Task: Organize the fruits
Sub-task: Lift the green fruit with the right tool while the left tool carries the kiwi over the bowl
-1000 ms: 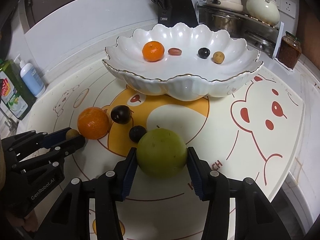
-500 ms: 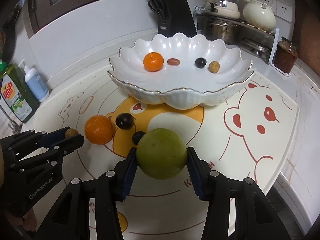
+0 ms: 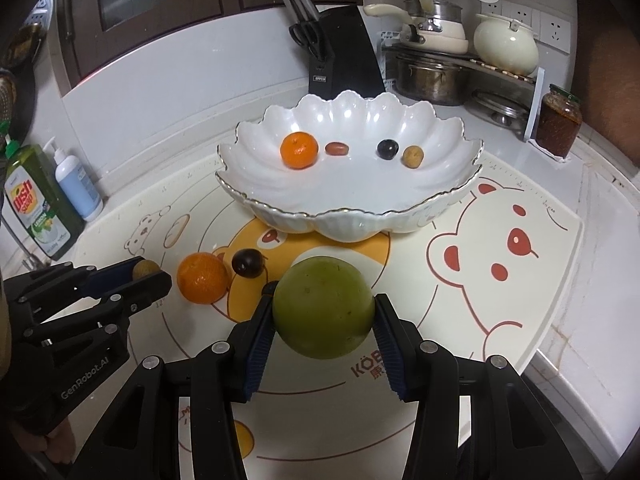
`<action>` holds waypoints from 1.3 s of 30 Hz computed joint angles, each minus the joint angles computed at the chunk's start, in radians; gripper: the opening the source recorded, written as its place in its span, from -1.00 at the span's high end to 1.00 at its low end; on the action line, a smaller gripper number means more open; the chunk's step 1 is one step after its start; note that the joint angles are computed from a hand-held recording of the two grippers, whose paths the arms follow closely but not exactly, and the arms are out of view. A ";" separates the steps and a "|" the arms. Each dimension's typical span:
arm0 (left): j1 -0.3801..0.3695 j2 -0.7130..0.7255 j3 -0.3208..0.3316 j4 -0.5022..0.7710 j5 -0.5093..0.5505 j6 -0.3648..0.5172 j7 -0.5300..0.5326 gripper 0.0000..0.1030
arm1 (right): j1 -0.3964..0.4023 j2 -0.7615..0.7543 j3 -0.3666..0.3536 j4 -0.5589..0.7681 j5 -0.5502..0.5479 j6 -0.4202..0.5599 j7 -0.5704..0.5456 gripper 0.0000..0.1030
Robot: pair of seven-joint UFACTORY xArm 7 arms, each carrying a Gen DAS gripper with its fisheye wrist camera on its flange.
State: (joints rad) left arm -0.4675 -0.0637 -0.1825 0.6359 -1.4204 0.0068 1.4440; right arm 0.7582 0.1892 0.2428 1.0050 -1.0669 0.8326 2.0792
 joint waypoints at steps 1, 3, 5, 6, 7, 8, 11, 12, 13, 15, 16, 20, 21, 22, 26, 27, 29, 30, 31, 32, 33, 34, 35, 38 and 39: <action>0.000 -0.002 -0.002 0.000 0.007 -0.001 -0.007 0.54 | 0.000 -0.005 0.000 -0.003 -0.001 0.001 0.001 0.04; -0.002 -0.006 -0.003 -0.001 0.042 0.001 -0.042 0.54 | -0.001 -0.015 0.002 -0.007 -0.001 0.006 0.001 0.04; -0.006 -0.006 -0.002 0.002 0.074 0.000 -0.073 0.54 | -0.004 -0.025 0.004 -0.010 -0.002 0.011 0.000 0.04; -0.009 -0.005 0.000 0.004 0.086 0.000 -0.084 0.54 | -0.007 -0.031 0.005 -0.014 -0.004 0.011 0.001 0.04; -0.011 -0.005 0.001 0.006 0.102 0.001 -0.098 0.54 | -0.010 -0.037 0.006 -0.016 -0.005 0.012 0.000 0.04; -0.012 -0.003 0.002 0.009 0.124 0.001 -0.119 0.54 | -0.013 -0.041 0.008 -0.018 -0.005 0.012 -0.001 0.04; -0.018 0.000 0.006 0.019 0.182 0.001 -0.176 0.54 | -0.024 -0.054 0.011 -0.023 -0.008 0.010 -0.004 0.04; -0.019 0.004 0.007 0.023 0.200 0.001 -0.193 0.54 | -0.028 -0.059 0.012 -0.025 -0.009 0.009 -0.005 0.04; -0.020 0.007 0.009 0.029 0.214 0.003 -0.204 0.54 | -0.034 -0.064 0.012 -0.028 -0.009 0.007 -0.008 0.04; -0.019 0.013 0.009 0.038 0.255 0.003 -0.242 0.54 | -0.042 -0.072 0.014 -0.032 -0.011 0.006 -0.010 0.04; -0.018 0.015 0.009 0.042 0.275 0.004 -0.260 0.54 | -0.047 -0.077 0.014 -0.034 -0.012 0.004 -0.012 0.04; -0.013 0.028 0.008 0.062 0.340 0.010 -0.316 0.54 | -0.068 -0.090 0.015 -0.042 -0.017 -0.004 -0.021 0.04; -0.010 0.032 0.007 0.067 0.358 0.012 -0.331 0.54 | -0.073 -0.094 0.015 -0.045 -0.018 -0.006 -0.024 0.04; -0.007 0.037 0.005 0.074 0.376 0.014 -0.346 0.54 | -0.078 -0.097 0.015 -0.046 -0.017 -0.007 -0.029 0.04; 0.010 0.054 -0.005 0.098 0.441 0.024 -0.401 0.54 | -0.097 -0.106 0.016 -0.048 -0.013 -0.011 -0.047 0.04; 0.015 0.059 -0.008 0.105 0.458 0.026 -0.415 0.54 | -0.101 -0.107 0.016 -0.048 -0.012 -0.012 -0.052 0.04; 0.024 0.068 -0.015 0.119 0.487 0.032 -0.440 0.54 | -0.109 -0.111 0.015 -0.047 -0.009 -0.012 -0.061 0.04; 0.029 0.072 -0.020 0.124 0.492 0.033 -0.443 0.54 | -0.112 -0.114 0.015 -0.047 -0.010 -0.012 -0.065 0.04; 0.034 0.076 -0.024 0.131 0.503 0.034 -0.452 0.54 | -0.116 -0.116 0.015 -0.046 -0.009 -0.009 -0.070 0.04; 0.038 0.082 -0.028 0.141 0.513 0.037 -0.460 0.54 | -0.119 -0.118 0.015 -0.045 -0.008 -0.008 -0.074 0.04; 0.043 0.086 -0.033 0.148 0.524 0.037 -0.469 0.54 | -0.123 -0.120 0.014 -0.045 -0.008 -0.008 -0.077 0.04; 0.048 0.089 -0.037 0.154 0.535 0.038 -0.479 0.54 | -0.127 -0.123 0.014 -0.045 -0.007 -0.006 -0.082 0.04; 0.053 0.091 -0.041 0.158 0.542 0.040 -0.484 0.54 | -0.130 -0.126 0.014 -0.045 -0.008 -0.005 -0.085 0.04; 0.064 0.100 -0.052 0.175 0.567 0.042 -0.508 0.54 | -0.141 -0.133 0.014 -0.044 -0.005 -0.002 -0.097 0.04; 0.067 0.104 -0.055 0.180 0.576 0.042 -0.516 0.54 | -0.144 -0.134 0.014 -0.043 -0.005 -0.001 -0.099 0.04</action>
State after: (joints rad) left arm -0.4005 0.0401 -0.2375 0.8158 -0.8444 0.0484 0.9276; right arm 0.6140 0.0547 0.2572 0.9617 -1.0719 0.8314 1.9799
